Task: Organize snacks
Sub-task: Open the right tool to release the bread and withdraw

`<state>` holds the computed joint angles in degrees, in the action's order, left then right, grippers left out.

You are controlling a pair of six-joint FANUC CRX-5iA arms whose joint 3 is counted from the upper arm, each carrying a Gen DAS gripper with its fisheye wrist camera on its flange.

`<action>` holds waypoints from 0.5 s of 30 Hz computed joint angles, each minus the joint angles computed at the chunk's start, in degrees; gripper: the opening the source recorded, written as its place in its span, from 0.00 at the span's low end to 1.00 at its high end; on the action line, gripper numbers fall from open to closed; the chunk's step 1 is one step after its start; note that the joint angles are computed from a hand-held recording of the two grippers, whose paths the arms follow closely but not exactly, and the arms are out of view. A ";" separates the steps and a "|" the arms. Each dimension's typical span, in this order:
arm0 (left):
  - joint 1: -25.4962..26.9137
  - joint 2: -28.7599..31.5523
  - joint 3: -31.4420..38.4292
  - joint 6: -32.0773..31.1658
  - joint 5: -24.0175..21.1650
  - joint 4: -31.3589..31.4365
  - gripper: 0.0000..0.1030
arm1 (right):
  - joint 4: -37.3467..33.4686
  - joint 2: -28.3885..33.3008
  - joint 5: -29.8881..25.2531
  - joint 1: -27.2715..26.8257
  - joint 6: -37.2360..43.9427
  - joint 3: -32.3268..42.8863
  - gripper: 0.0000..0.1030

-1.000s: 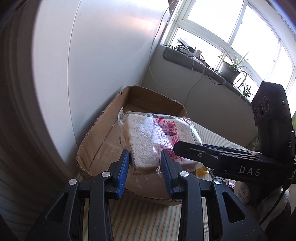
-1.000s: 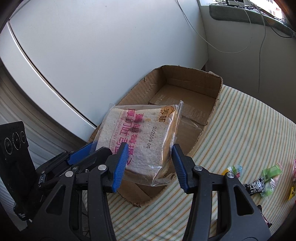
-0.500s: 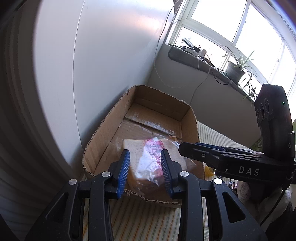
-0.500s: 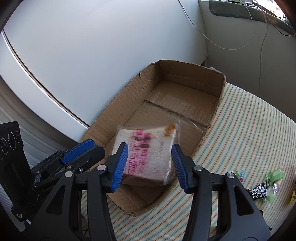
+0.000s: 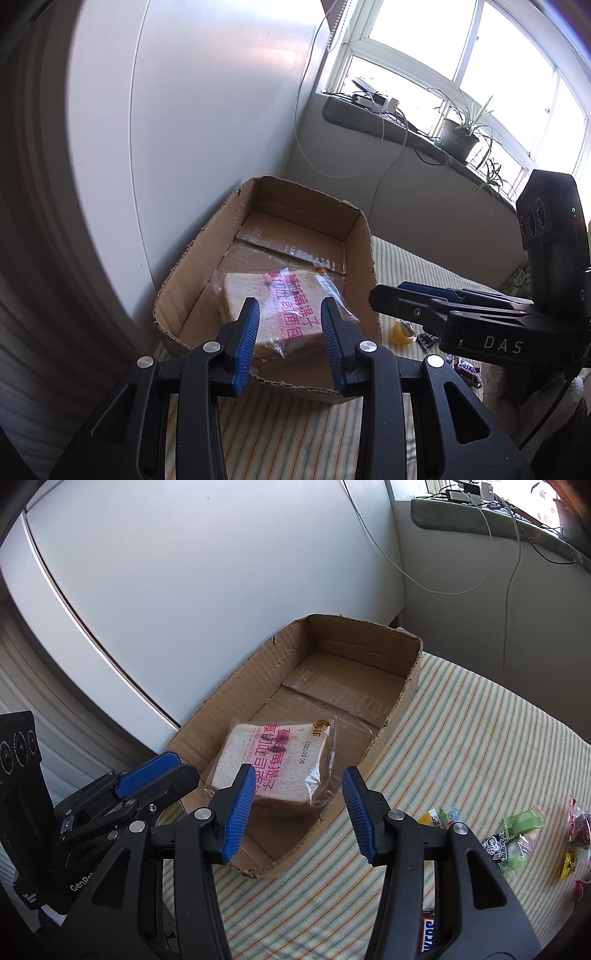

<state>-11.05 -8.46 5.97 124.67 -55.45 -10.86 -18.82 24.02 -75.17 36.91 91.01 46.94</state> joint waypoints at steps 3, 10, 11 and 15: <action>-1.80 0.50 1.19 0.57 -0.73 -1.42 0.34 | 0.82 -2.34 1.88 -0.57 0.74 -3.26 0.55; -4.92 1.85 2.63 1.12 -0.97 -1.86 0.43 | 2.18 -7.65 5.35 -3.33 2.47 -10.33 0.62; -5.48 2.20 2.99 1.16 -1.16 -2.13 0.43 | 2.11 -8.32 5.63 -4.09 2.81 -11.24 0.64; -6.91 3.38 3.62 0.22 -0.85 -0.75 0.46 | 2.41 -10.84 6.81 -6.68 3.97 -14.98 0.73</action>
<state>-17.97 -5.08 9.59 124.89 -56.30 -11.61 -16.41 13.18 -68.36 30.22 94.99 31.95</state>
